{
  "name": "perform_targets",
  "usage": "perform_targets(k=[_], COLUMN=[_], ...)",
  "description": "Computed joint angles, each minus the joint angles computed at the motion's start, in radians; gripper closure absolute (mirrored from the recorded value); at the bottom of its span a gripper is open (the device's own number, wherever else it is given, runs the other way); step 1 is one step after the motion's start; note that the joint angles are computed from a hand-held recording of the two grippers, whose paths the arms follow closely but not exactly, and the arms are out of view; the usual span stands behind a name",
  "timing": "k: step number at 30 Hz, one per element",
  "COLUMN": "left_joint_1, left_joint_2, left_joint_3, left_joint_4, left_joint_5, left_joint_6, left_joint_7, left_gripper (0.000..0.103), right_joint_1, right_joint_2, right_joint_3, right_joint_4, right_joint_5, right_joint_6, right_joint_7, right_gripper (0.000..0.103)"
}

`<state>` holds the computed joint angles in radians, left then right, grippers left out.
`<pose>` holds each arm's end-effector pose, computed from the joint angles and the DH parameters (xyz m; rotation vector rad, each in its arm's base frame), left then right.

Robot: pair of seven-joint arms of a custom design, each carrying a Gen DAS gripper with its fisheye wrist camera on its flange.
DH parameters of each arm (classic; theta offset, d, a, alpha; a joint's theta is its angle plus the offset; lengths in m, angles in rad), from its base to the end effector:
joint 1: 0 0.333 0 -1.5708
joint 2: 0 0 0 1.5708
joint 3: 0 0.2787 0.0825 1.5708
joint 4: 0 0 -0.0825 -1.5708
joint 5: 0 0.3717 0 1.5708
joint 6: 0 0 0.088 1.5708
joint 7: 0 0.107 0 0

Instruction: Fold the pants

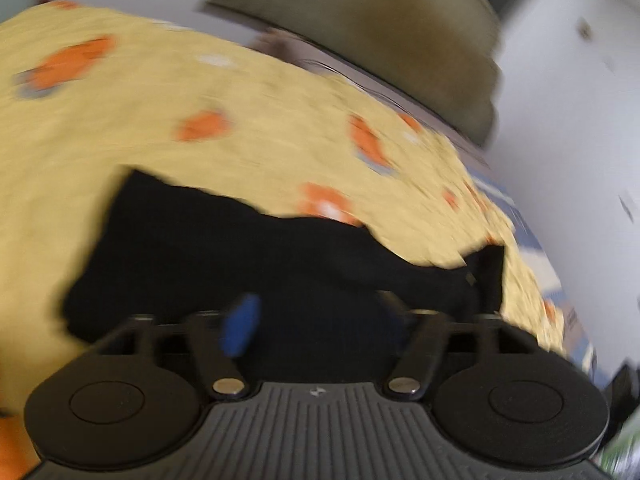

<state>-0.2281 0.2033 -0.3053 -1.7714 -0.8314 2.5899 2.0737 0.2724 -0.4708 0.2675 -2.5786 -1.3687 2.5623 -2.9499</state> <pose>0.5656 -0.3029 0.4816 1.4961 -2.3094 1.3053 0.3622 0.2331 0.4230 -1.4837 1.7117 -1.1074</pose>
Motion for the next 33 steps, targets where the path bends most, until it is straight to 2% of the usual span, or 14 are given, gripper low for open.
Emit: perform_targets(k=[3, 6, 9, 11, 13, 17, 18, 19, 22, 25, 27, 29, 31, 33], left_joint_1=[-0.055, -0.124, -0.191, -0.230, -0.213, -0.271, -0.274, -0.253, -0.248, -0.223, -0.203, -0.201, -0.209, -0.214], left_joint_2=[0.070, 0.148, 0.191, 0.200, 0.183, 0.150, 0.152, 0.150, 0.144, 0.152, 0.160, 0.162, 0.166, 0.168], left_joint_3=[-0.039, -0.039, -0.004, 0.033, 0.004, 0.049, 0.049, 0.022, 0.010, -0.020, -0.042, -0.047, -0.040, -0.036], left_joint_4=[0.063, 0.112, 0.109, 0.088, 0.023, -0.063, -0.070, -0.078, -0.102, -0.098, -0.090, -0.091, -0.092, -0.093], left_joint_5=[0.052, 0.184, 0.342, 0.463, 0.488, 0.649, 0.671, 0.665, 0.678, 0.662, 0.639, 0.631, 0.635, 0.637], left_joint_6=[0.016, 0.064, 0.134, 0.167, 0.249, 0.361, 0.377, 0.379, 0.410, 0.415, 0.408, 0.416, 0.425, 0.433], left_joint_7=[0.080, 0.039, -0.055, -0.135, -0.108, -0.155, -0.160, -0.138, -0.133, -0.108, -0.088, -0.075, -0.070, -0.069], left_gripper=[0.028, 0.028, 0.028, 0.028, 0.025, 0.020, 0.018, 0.012, 0.010, 0.009, 0.007, 0.006, 0.005, 0.005], right_joint_1=[-0.005, -0.020, -0.074, -0.143, -0.218, -0.342, -0.358, -0.361, -0.366, -0.357, -0.352, -0.353, -0.353, -0.353], right_joint_2=[-0.146, -0.252, -0.345, -0.357, -0.317, -0.123, -0.066, 0.007, 0.194, 0.333, 0.380, 0.415, 0.402, 0.367], right_joint_3=[0.007, -0.002, -0.048, -0.082, -0.132, -0.206, -0.221, -0.244, -0.273, -0.290, -0.321, -0.342, -0.354, -0.356], right_joint_4=[-0.102, -0.167, -0.207, -0.196, -0.153, 0.008, 0.059, 0.127, 0.300, 0.439, 0.475, 0.501, 0.473, 0.432], right_joint_5=[0.151, 0.251, 0.296, 0.293, 0.287, 0.307, 0.333, 0.381, 0.494, 0.542, 0.613, 0.665, 0.698, 0.705], right_joint_6=[-0.167, -0.259, -0.278, -0.263, -0.216, -0.118, -0.118, -0.129, -0.218, -0.337, -0.336, -0.345, -0.305, -0.252], right_joint_7=[0.071, 0.066, 0.046, 0.024, -0.005, -0.069, -0.115, -0.202, -0.403, -0.533, -0.594, -0.624, -0.625, -0.635], right_gripper=[0.081, 0.076, 0.065, 0.059, 0.053, 0.040, 0.037, 0.031, 0.030, 0.041, 0.063, 0.092, 0.098, 0.098])
